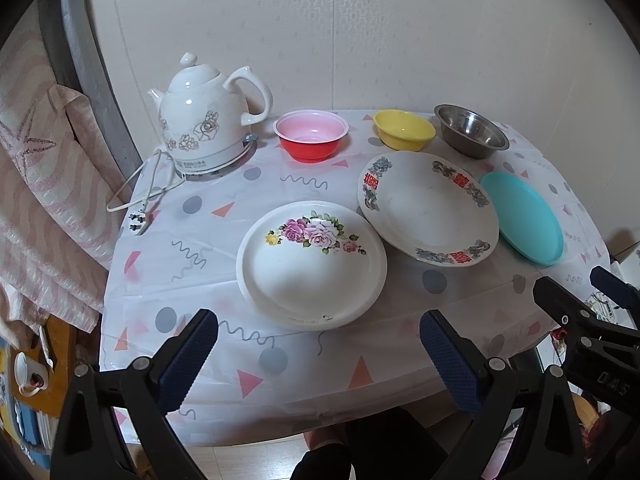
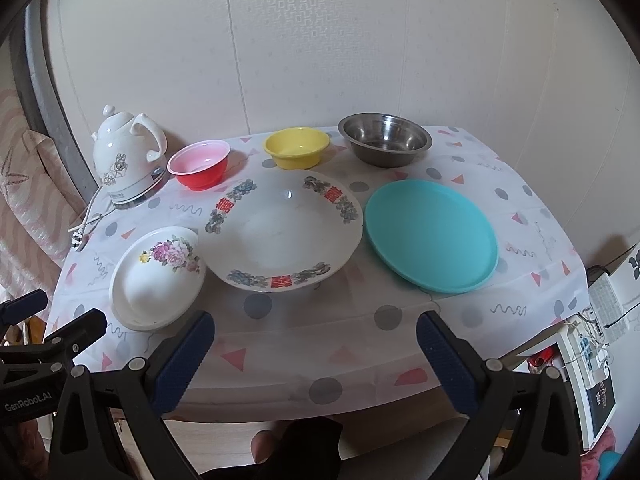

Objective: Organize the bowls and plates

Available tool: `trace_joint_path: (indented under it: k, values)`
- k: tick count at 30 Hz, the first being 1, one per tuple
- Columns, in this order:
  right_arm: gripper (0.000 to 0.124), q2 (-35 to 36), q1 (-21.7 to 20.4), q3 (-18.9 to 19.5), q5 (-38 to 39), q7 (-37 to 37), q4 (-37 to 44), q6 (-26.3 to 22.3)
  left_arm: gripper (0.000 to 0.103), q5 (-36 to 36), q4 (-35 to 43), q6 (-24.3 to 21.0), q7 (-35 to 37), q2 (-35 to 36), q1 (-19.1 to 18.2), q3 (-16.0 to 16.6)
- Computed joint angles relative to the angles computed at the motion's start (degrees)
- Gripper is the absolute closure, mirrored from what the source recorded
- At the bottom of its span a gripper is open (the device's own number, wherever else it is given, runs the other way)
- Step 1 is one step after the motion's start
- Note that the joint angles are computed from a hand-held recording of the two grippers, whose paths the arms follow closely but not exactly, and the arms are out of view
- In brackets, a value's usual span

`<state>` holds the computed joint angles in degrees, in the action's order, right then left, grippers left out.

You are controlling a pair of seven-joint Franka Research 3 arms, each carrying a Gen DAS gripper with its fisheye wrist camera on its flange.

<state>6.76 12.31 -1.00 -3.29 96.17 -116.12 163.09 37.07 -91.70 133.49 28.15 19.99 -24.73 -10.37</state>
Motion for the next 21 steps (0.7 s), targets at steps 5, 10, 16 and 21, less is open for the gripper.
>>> trace_joint_path:
  k: [5, 10, 16, 21]
  values:
    - [0.021, 0.12, 0.09, -0.16, -0.3, 0.44, 0.1, -0.01, 0.001, -0.02, 0.08, 0.02, 0.1, 0.09, 0.01, 0.02]
    - [0.021, 0.17, 0.26, -0.33, -1.11, 1.3, 0.25, -0.12, 0.001, -0.34, 0.34, 0.41, 0.83, 0.39, 0.13, -0.01]
    - [0.021, 0.22, 0.33, -0.36, -1.83, 1.8, 0.39, -0.26, 0.001, -0.6, 0.09, 0.97, 1.19, 0.35, 0.25, 0.08]
    - [0.021, 0.33, 0.42, -0.47, -2.39, 2.62, 0.57, -0.41, 0.001, -0.69, -0.19, 1.33, 1.39, 0.21, 0.37, 0.1]
